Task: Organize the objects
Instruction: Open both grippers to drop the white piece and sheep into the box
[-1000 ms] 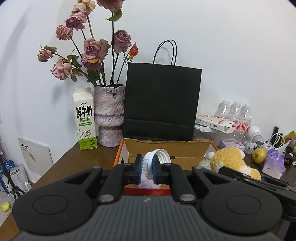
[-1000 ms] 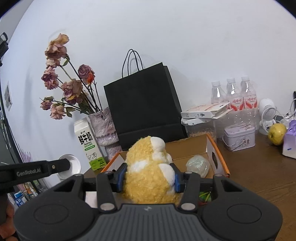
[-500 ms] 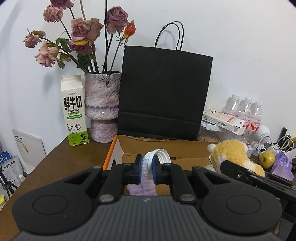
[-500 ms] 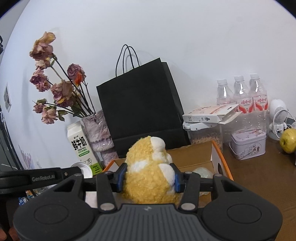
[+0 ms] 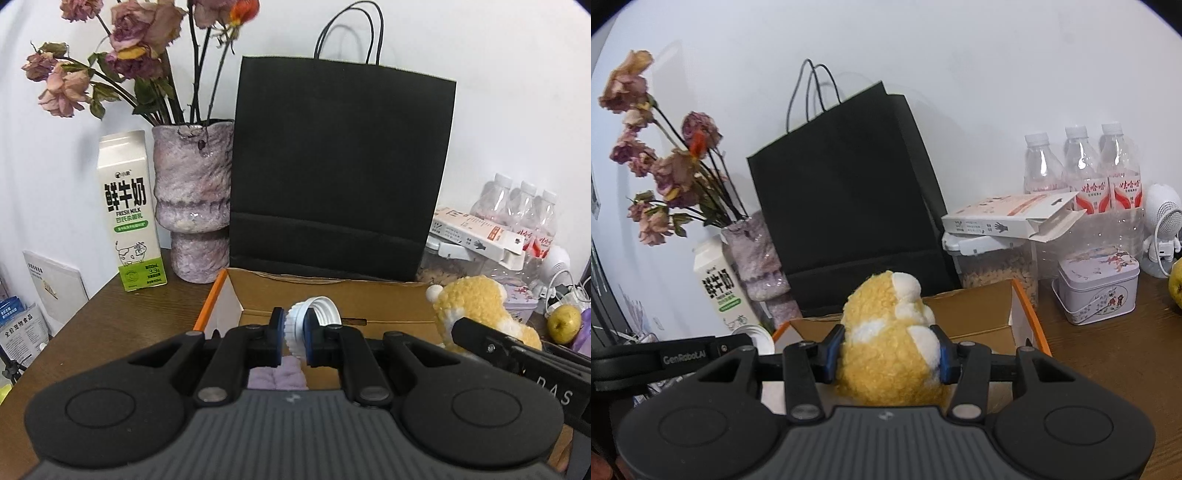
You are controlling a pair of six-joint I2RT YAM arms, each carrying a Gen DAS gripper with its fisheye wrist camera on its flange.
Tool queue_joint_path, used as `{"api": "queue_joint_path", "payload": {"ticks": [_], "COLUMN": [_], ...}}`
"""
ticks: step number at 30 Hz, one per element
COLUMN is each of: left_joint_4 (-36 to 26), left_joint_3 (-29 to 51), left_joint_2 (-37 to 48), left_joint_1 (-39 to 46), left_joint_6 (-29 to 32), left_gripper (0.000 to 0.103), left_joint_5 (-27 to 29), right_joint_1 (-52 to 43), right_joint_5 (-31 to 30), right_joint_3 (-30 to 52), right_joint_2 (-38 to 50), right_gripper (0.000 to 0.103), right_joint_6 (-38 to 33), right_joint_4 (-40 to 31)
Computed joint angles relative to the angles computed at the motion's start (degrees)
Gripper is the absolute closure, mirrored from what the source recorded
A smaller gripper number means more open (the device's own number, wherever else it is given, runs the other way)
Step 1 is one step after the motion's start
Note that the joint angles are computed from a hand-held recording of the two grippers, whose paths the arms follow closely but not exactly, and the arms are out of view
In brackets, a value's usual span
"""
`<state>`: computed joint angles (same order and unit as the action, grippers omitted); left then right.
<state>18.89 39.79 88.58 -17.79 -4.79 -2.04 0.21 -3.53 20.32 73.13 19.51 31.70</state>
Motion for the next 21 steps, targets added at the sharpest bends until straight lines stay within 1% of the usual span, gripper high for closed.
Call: {"api": "queue_joint_path", "payload": {"ticks": [4,7,8,9,10,11,12,13,14,15,16,18,21], "left_joint_4": [0.60,0.56,0.30,0.35,0.79,1.43,2.40,3.61,5.25,6.92,8.13,8.12,7.33], "left_joint_3": [1.77,2.77,3.11,3.23,3.11,2.86,2.38,1.71,0.84,-0.04,-0.74,-1.11,-1.32], "left_joint_2": [3.23,4.89,5.25,5.46,5.62,5.69,5.66,5.54,5.41,5.26,5.01,4.36,3.48], "left_joint_1": [-0.26,-0.37,-0.34,-0.34,-0.35,-0.19,-0.10,-0.11,-0.06,-0.06,0.02,0.74,1.41], "left_joint_6": [-0.67,-0.94,-1.10,-1.35,-1.57,-1.72,-1.97,-2.15,-2.19,-2.32,-2.42,-2.44,-2.98], "left_gripper": [0.092,0.092,0.091,0.087,0.075,0.064,0.039,0.017,0.009,0.000,0.000,0.000,0.000], "left_joint_5": [-0.23,-0.39,-0.50,-0.92,-1.43,-1.64,-2.26,-3.15,-3.97,-5.02,-5.76,-5.03,-4.72], "right_joint_1": [-1.22,-1.36,-1.35,-1.27,-1.19,-1.02,-0.92,-0.87,-0.75,-0.59,-0.39,-0.25,0.01], "right_joint_5": [-1.20,-1.52,-1.60,-1.35,-0.93,-0.39,0.26,0.75,1.33,1.92,2.48,2.94,3.40], "right_joint_3": [1.35,2.58,2.92,3.21,3.35,3.46,3.59,3.65,3.54,3.33,3.29,3.45,3.35], "right_joint_2": [3.42,5.36,5.75,6.19,6.53,6.69,6.75,6.68,6.56,6.26,5.93,5.26,4.45], "right_gripper": [0.057,0.056,0.054,0.053,0.049,0.048,0.046,0.031,0.011,0.005,0.002,0.000,0.000], "right_joint_6": [-0.68,-1.63,-1.92,-1.90,-1.78,-1.79,-1.74,-1.56,-1.42,-1.37,-1.50,-1.79,-2.25], "right_joint_4": [1.12,0.52,0.00,-0.27,-0.34,-0.52,-0.79,-0.98,-0.89,-0.75,-0.98,-1.93,-2.55]}}
